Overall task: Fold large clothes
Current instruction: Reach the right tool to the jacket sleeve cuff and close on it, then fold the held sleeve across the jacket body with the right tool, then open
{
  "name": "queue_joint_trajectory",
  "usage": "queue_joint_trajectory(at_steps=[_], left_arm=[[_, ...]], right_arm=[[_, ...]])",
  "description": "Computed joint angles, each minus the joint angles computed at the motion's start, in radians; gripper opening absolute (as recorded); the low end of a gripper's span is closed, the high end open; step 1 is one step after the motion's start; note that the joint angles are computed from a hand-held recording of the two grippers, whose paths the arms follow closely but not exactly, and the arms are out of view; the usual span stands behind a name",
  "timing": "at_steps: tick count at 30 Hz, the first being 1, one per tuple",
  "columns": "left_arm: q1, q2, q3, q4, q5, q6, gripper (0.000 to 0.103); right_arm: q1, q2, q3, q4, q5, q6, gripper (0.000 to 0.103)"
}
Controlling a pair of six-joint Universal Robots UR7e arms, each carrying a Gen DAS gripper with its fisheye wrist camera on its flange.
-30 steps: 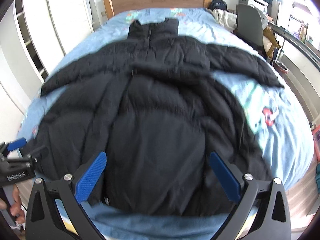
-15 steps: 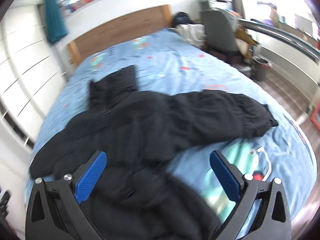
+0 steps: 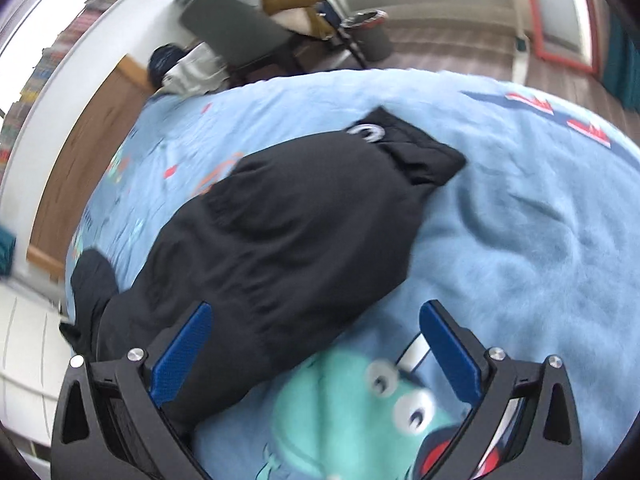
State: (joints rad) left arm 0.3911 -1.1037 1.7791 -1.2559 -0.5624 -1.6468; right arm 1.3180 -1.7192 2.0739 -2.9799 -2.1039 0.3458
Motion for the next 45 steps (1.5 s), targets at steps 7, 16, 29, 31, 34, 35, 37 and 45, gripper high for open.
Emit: queue_joint_trajectory(at_steps=[7, 16, 29, 31, 34, 35, 37, 45], left_arm=[[0.03, 0.027, 0.008, -0.074, -0.041, 0.033, 0.102], [0.035, 0.028, 0.035, -0.131, -0.087, 0.049, 0.102], [0.011, -0.024, 0.086, -0.123, -0.069, 0.008, 0.102], [0.006, -0.04, 0.103, -0.14, -0.065, 0.014, 0.102], [-0.001, -0.06, 0.12, -0.146, -0.056, 0.017, 0.102], [-0.002, -0.066, 0.125, -0.148, -0.055, 0.018, 0.102], [-0.006, -0.084, 0.14, -0.165, -0.052, 0.027, 0.102], [-0.024, -0.151, 0.21, -0.241, -0.06, 0.062, 0.102]], right_arm=[[-0.174, -0.023, 0.024, -0.087, 0.23, 0.092, 0.103], [-0.223, 0.002, -0.016, -0.098, 0.361, 0.1, 0.041], [0.004, 0.053, -0.118, -0.128, 0.218, -0.078, 0.018], [0.064, 0.072, -0.144, -0.126, 0.197, -0.118, 0.018], [0.158, 0.115, -0.187, -0.117, 0.18, -0.167, 0.018], [0.185, 0.13, -0.196, -0.118, 0.174, -0.176, 0.018], [0.247, 0.167, -0.222, -0.111, 0.173, -0.2, 0.018], [0.432, 0.306, -0.281, -0.061, 0.168, -0.268, 0.016]])
